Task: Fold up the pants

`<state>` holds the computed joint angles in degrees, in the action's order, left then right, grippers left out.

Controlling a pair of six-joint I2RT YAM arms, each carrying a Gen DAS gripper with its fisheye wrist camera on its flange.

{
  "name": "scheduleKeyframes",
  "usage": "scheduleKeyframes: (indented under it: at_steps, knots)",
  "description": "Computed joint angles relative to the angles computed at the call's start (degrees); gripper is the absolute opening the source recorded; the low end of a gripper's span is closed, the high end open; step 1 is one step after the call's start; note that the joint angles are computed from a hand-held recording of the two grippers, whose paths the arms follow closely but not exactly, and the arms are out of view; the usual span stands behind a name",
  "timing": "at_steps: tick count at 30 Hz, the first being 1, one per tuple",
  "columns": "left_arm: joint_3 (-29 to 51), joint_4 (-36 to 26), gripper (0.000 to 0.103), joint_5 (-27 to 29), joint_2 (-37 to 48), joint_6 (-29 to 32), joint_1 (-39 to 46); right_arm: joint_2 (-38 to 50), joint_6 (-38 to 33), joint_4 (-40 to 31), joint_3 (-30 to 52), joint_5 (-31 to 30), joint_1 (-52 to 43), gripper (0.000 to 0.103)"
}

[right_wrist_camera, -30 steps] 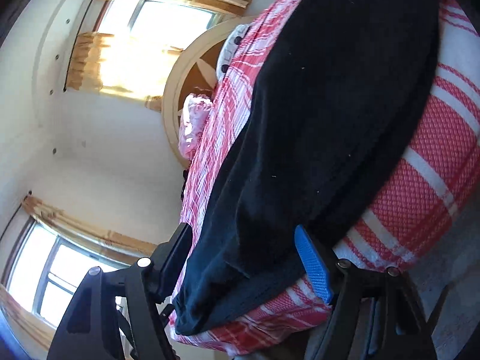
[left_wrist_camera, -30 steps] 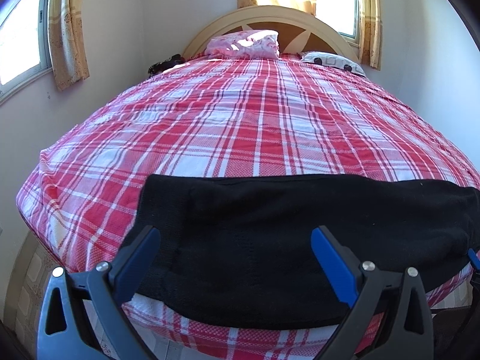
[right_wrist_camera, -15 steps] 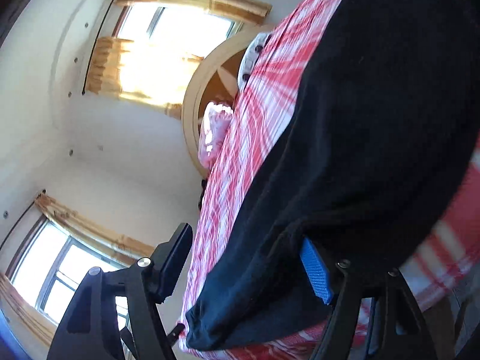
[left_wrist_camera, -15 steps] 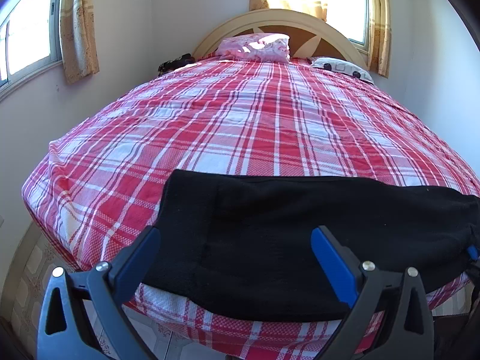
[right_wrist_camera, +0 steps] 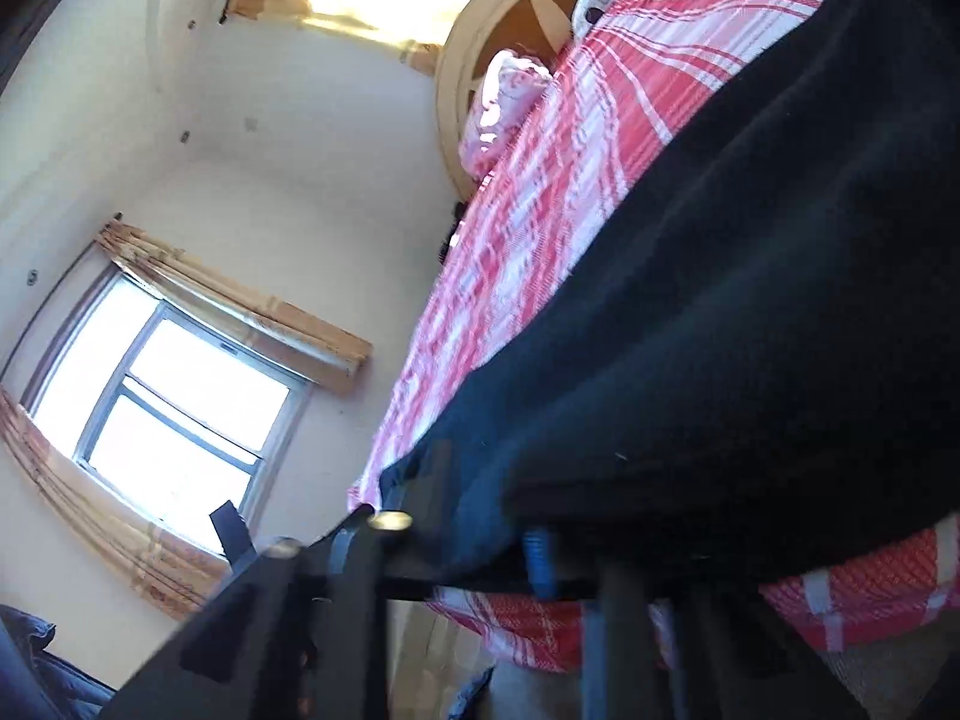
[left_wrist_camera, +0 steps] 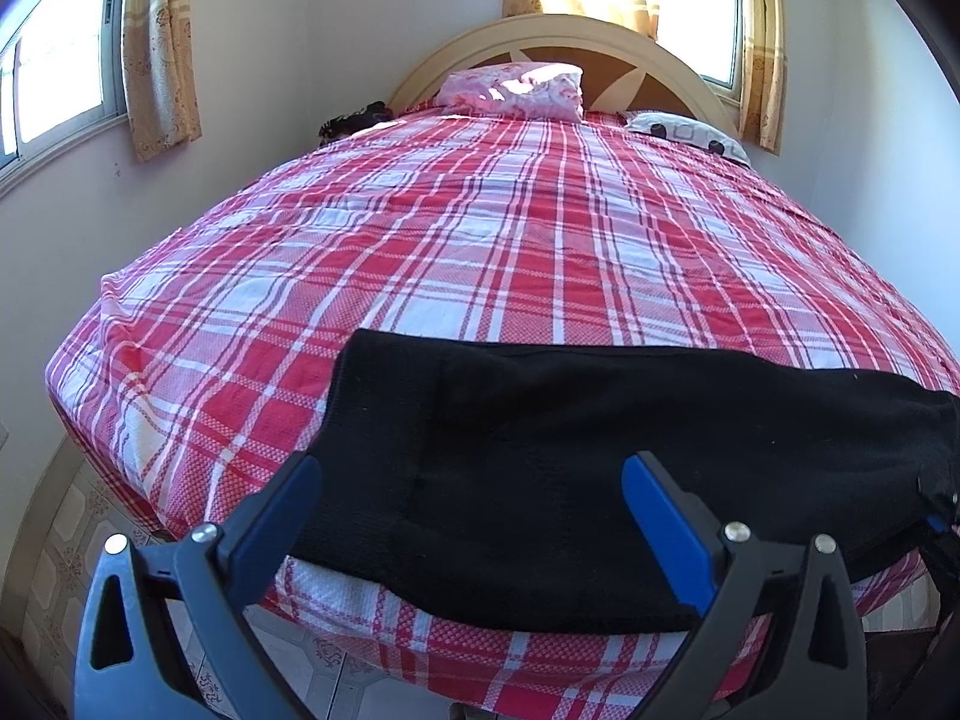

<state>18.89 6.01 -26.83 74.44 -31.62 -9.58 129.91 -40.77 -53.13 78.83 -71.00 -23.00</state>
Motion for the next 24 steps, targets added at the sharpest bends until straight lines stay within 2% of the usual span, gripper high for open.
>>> scheduleKeyframes:
  at_steps: [3,5,6,8,11,12,14,16,17,19,20,21,24]
  knots:
    - [-0.1,0.8,0.103,0.5,0.6,0.0,0.3,-4.1,0.2,4.7,-5.5,3.7,0.6,0.008]
    - [0.3,1.4,0.103,0.9,1.7,0.1,0.4,-4.0,-0.2,6.7,-8.0,8.1,0.6,0.008]
    - [0.6,1.3,0.103,0.8,2.1,0.2,0.3,-2.8,2.0,8.8,-8.8,10.4,0.8,0.008]
    - [1.1,0.7,0.103,-0.1,2.4,0.9,-0.2,2.2,-1.4,1.8,-5.1,9.1,-0.5,0.008]
    - [1.7,0.5,0.103,-3.3,2.8,2.1,-1.0,2.5,-6.2,-6.6,-2.4,13.6,-1.2,0.009]
    - [2.0,0.7,0.103,-3.7,3.3,2.4,-0.9,2.7,-12.7,-13.1,-0.5,13.5,-1.9,0.01]
    - [2.8,1.4,0.103,-2.9,4.9,2.5,-0.4,-0.7,-20.5,-17.2,-0.1,12.0,-3.5,0.009]
    - [4.1,1.9,0.103,-2.4,7.6,2.5,-0.4,-7.1,-18.5,-10.7,-1.4,8.5,-4.6,0.009]
    - [4.8,2.0,0.103,-2.7,8.8,2.5,-0.7,-10.4,-14.2,-3.5,-3.4,7.4,-5.4,0.01]
    - [5.8,2.3,0.103,-3.8,11.0,2.5,-1.4,-16.2,0.4,17.5,-8.3,11.6,-3.7,0.011]
    - [5.8,2.5,0.103,-4.2,11.3,2.6,-1.7,-16.9,2.3,22.2,-9.2,14.7,-2.6,0.011]
    - [5.8,2.7,0.103,-5.0,11.8,3.0,-1.7,-16.6,2.2,24.2,-9.3,18.0,-1.4,0.011]
    - [5.4,3.1,0.103,-7.3,13.3,4.4,-0.7,-12.9,-2.6,21.6,-8.2,27.7,-0.1,0.011]
